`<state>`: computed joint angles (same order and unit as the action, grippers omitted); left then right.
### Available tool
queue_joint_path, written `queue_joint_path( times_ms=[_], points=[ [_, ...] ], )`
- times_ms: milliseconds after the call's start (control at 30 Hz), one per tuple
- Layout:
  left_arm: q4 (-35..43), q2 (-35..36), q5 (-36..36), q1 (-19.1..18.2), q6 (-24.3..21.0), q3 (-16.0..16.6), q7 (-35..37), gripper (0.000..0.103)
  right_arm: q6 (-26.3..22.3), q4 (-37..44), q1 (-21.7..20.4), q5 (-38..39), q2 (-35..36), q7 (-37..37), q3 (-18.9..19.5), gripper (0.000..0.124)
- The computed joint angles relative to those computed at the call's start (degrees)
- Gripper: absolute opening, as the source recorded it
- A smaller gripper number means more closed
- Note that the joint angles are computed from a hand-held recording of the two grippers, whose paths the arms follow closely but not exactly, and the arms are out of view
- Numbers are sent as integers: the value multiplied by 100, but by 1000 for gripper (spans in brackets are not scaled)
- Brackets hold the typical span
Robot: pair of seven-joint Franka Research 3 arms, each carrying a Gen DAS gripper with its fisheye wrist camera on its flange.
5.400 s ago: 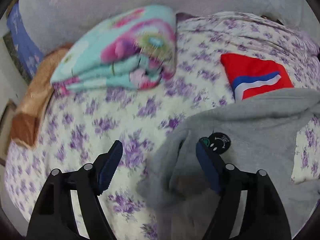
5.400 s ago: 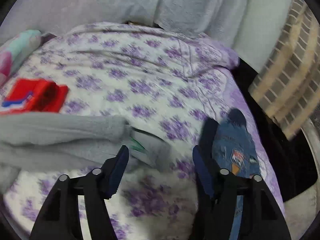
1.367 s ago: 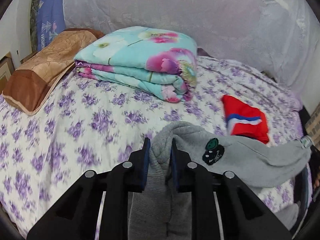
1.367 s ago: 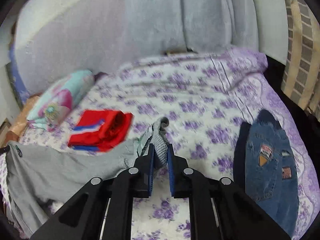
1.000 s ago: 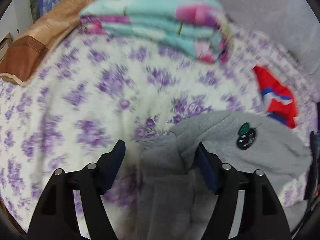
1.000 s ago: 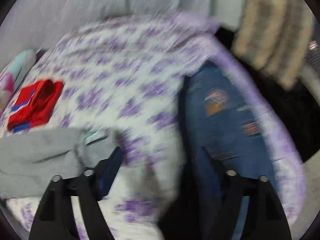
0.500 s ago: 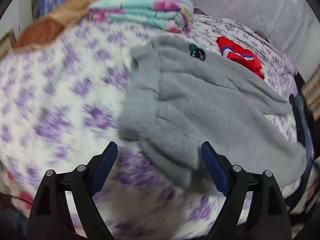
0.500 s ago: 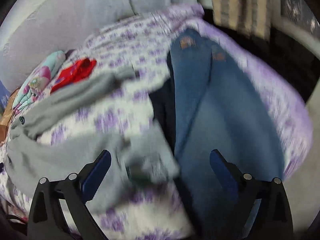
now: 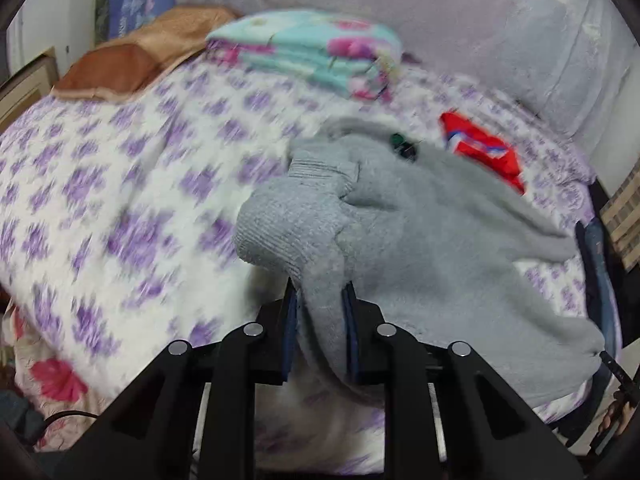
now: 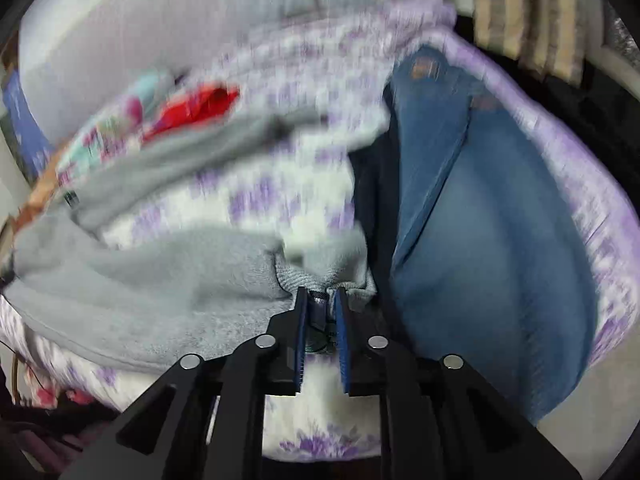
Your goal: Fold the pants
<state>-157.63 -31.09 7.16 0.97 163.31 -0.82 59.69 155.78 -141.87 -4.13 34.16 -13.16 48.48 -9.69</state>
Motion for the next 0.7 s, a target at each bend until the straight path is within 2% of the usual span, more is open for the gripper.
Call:
queue_joint_path(
  times_ms=[67, 100, 167, 200, 233, 267, 300, 367, 400, 433, 467, 500, 533, 567, 600, 633, 667, 700],
  points=[
    [-12, 363, -179, -134, -252, 237, 199, 26, 274, -117, -217, -734, 139, 590, 263, 56],
    [-64, 407, -193, -102, -262, 230, 249, 28, 547, -235, -276, -931, 54, 785, 323, 59],
    [-223, 166, 13, 107, -228, -2, 195, 38, 464, -225, -187, -844, -193, 792, 172, 59],
    [-267, -43, 115, 182, -281, -78, 182, 42, 741, -325, -333, -1038, -443, 1008, 304, 61],
    [-293, -282, 228, 262, -367, -148, 166, 51, 1064, -400, -431, -1225, -610, 1148, 412, 64],
    [-301, -507, 373, 372, -451, -236, 134, 55, 1286, -446, -467, -1381, -789, 1246, 466, 69],
    [-260, -675, 539, 493, -533, -344, 87, 58, 1391, -394, -302, -1403, -959, 1190, 363, 71],
    [-9, -808, 861, 635, -581, -474, 94, 69, 1317, -87, 549, -1034, -1043, 614, -243, 79],
    [147, -735, 1031, 746, -470, -544, 52, 74, 1187, 201, 1049, -482, -1012, -21, -470, 82],
    [426, -511, 1212, 867, -274, -646, -17, 86, 1000, 493, 1473, 2, -926, -590, -631, 88],
    [715, -200, 1319, 891, -111, -680, -39, 96, 726, 762, 1697, 511, -808, -1208, -686, 93],
    [1049, 180, 1426, 905, -22, -692, -8, 97, 392, 1230, 2121, 869, -490, -1741, -795, 93],
    [1418, 593, 1486, 892, -84, -684, 38, 98, 274, 1545, 2345, 993, -201, -1970, -833, 93],
    [1817, 1061, 1475, 809, -199, -619, 83, 98, 103, 2006, 2369, 1071, 256, -2129, -714, 93],
    [2097, 1402, 1402, 569, -290, -388, 151, 98, 34, 2469, 2574, 824, 756, -1887, -677, 93],
    [2525, 1903, 936, 529, -519, -310, 621, 97, -141, 2931, 2578, 780, 1212, -2043, -647, 93],
    [2793, 2240, 727, 441, -598, -169, 700, 97, -291, 3431, 2414, 617, 1712, -1861, -416, 93],
    [2980, 2479, 415, 396, -644, -83, 914, 97, -408, 3927, 2103, 109, 2212, -1276, 15, 93]
  ],
)
